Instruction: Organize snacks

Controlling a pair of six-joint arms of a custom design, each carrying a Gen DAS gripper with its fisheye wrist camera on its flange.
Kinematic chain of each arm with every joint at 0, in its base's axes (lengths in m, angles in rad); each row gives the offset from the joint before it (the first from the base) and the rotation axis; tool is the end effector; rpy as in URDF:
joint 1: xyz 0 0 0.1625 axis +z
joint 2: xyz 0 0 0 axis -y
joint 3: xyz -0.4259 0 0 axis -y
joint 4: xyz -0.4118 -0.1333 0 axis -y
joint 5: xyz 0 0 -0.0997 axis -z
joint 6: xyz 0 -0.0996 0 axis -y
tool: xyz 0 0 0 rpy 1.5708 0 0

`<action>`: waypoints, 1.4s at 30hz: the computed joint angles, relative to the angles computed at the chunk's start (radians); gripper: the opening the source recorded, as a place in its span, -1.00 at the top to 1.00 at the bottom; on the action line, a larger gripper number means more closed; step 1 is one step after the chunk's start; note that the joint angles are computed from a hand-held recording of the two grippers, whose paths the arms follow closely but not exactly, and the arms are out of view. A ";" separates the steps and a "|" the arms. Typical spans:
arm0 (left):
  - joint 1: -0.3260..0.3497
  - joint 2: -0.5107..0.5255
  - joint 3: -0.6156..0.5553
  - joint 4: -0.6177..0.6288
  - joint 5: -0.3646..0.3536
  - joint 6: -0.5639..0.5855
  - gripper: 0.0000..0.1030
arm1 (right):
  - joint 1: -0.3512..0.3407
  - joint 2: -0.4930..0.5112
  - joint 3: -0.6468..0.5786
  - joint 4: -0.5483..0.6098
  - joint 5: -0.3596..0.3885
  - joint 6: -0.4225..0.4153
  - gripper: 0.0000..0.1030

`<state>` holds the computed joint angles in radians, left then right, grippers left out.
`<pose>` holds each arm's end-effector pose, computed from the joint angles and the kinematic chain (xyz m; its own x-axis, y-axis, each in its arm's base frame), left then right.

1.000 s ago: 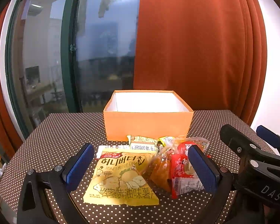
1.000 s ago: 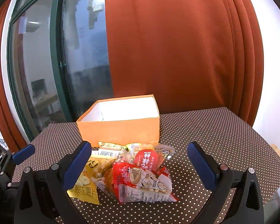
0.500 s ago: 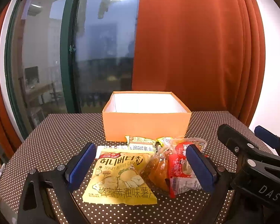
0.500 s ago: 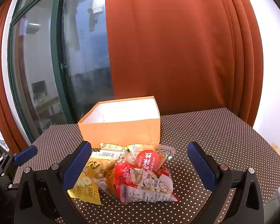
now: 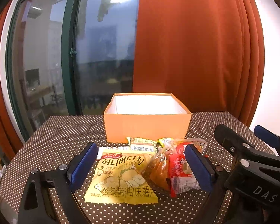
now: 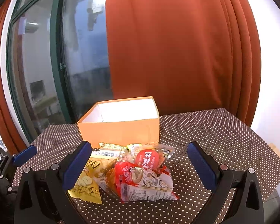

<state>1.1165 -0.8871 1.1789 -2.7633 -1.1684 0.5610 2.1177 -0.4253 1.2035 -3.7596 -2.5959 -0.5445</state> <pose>-0.1950 -0.7919 0.3954 -0.6691 0.4053 -0.6229 0.7423 0.4044 -0.5342 0.4302 -0.6140 0.1393 -0.7116 0.3151 0.6280 -0.5279 0.3501 -0.7738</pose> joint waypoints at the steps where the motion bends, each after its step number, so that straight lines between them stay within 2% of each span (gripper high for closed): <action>1: 0.000 0.000 0.000 0.001 -0.001 -0.001 -0.84 | 0.000 0.000 0.001 0.002 0.002 0.000 -1.00; 16: 0.018 0.003 -0.023 0.076 -0.033 -0.047 -0.84 | 0.001 0.008 -0.012 0.019 -0.017 0.008 -1.00; 22: 0.026 0.026 -0.050 0.082 -0.021 -0.040 -0.84 | -0.015 0.006 -0.003 0.035 0.013 0.034 -1.00; 36: 0.059 0.176 -0.233 0.213 0.069 -0.048 -0.84 | -0.083 0.032 -0.053 0.231 0.009 0.167 -1.00; 42: 0.075 0.240 -0.304 0.247 0.134 -0.031 -0.85 | -0.117 0.036 -0.056 0.365 0.006 0.290 -1.00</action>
<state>1.1918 -0.6468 0.8753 -2.5165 -1.0343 0.5299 2.0005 -0.3896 1.1476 -3.3943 -2.5895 -0.2547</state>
